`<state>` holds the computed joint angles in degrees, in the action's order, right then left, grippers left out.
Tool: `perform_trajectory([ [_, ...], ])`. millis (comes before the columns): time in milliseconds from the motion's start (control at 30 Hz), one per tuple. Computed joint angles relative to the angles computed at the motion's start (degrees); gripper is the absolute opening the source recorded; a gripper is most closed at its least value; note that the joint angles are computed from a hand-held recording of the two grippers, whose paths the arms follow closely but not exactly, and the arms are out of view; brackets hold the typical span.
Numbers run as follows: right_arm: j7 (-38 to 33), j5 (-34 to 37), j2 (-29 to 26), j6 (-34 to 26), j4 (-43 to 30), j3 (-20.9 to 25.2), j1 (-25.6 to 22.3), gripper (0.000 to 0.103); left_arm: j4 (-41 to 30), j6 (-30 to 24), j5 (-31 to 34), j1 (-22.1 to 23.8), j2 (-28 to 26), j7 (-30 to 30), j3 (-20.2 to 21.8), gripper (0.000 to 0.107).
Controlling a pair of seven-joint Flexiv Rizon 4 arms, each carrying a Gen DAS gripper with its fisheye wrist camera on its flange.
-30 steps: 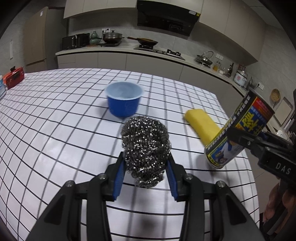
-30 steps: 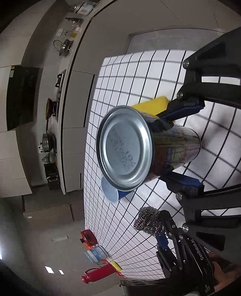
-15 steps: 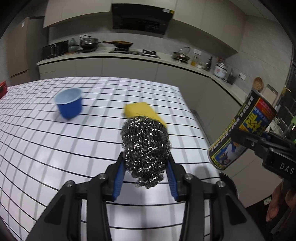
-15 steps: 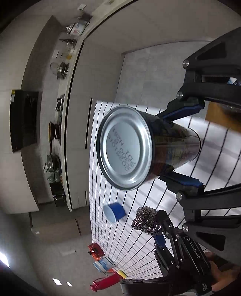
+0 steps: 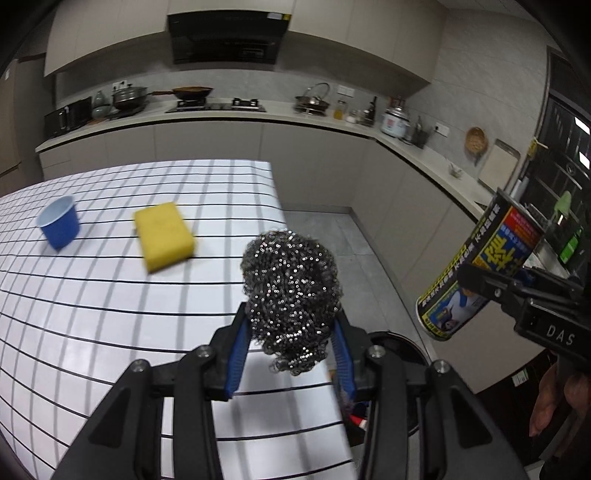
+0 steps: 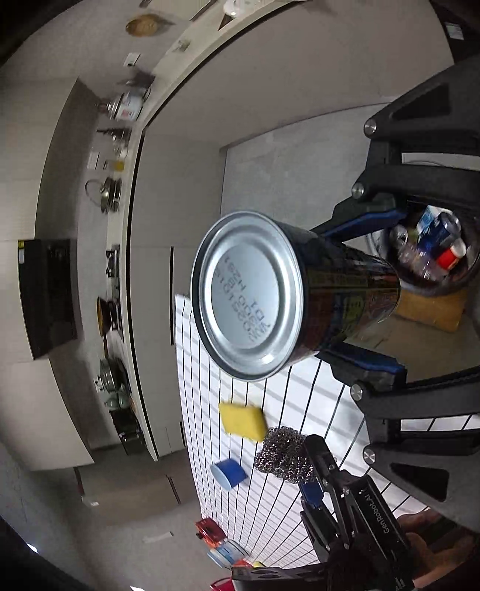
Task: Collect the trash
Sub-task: 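Carry the scrubber and tall can over the bin and open both tools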
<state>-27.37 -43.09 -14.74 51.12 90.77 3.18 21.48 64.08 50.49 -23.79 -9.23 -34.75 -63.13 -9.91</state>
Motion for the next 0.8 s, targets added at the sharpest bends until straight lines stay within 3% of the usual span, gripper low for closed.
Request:
perform_trajectory([
  [267,0.7,0.2,6.2,0.7,9.2,1.1,-3.9,0.055,1.8,0.0,0.7,-3.4,0.5,-0.7,-1.0,0.043],
  [533,-5.0,7.0,9.0,3.6,18.2,2.0,-9.2,0.055,4.9,-1.7,1.9,-7.5,-0.3,-4.1,-1.1,0.043],
  [800,-15.7,15.8,6.1,7.7,21.3,1.7,-12.1,0.055,7.8,-1.6,3.3,-10.0,-2.1,-8.9,-1.1,0.043],
])
